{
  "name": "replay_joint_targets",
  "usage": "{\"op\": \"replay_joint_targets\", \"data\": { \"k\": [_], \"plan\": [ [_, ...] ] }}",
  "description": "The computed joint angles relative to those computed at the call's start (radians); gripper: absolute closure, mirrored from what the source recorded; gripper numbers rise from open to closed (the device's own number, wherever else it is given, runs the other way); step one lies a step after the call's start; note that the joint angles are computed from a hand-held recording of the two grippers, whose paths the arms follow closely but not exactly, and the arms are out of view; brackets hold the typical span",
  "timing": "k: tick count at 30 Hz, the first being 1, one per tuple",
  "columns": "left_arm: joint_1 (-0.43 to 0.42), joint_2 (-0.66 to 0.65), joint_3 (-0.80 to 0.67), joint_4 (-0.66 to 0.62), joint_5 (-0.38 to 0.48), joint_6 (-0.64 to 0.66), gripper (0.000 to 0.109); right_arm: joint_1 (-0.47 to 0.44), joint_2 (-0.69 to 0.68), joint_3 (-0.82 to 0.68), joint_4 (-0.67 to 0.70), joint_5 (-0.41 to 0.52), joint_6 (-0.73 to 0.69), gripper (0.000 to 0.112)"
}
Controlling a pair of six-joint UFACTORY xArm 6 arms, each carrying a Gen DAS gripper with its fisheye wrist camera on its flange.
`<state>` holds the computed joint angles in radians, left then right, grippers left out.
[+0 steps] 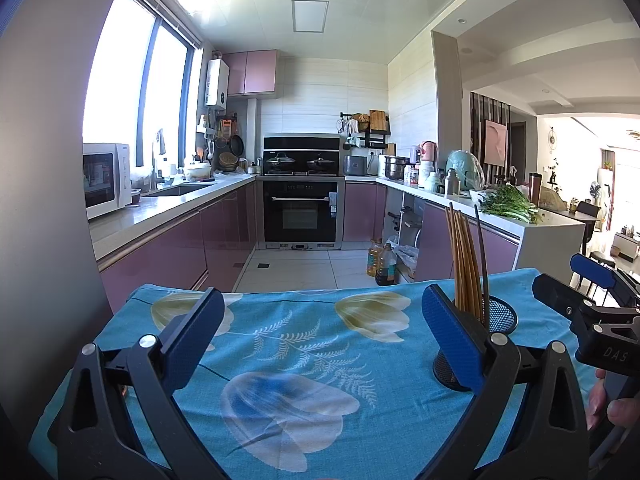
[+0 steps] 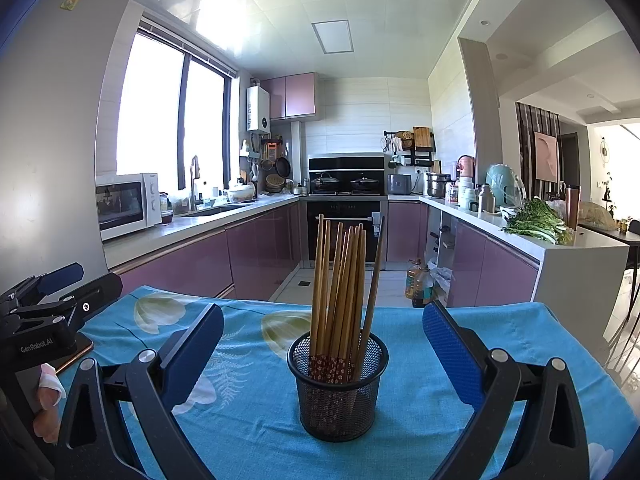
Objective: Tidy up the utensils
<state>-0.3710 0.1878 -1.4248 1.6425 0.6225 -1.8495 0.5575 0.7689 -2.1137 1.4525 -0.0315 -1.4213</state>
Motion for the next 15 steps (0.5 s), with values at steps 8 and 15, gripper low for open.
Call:
{"op": "replay_joint_targets", "data": {
  "k": [8,15],
  "plan": [
    [0.0,0.001,-0.002,-0.002,-0.001,0.005,0.011,0.001,0.001,0.004,-0.021,-0.002,0.026,0.016],
    [0.0,0.002,-0.002,-0.004,-0.002,0.007,0.011,0.003,0.002,0.004,-0.022,-0.004,0.033,0.016]
  ]
}}
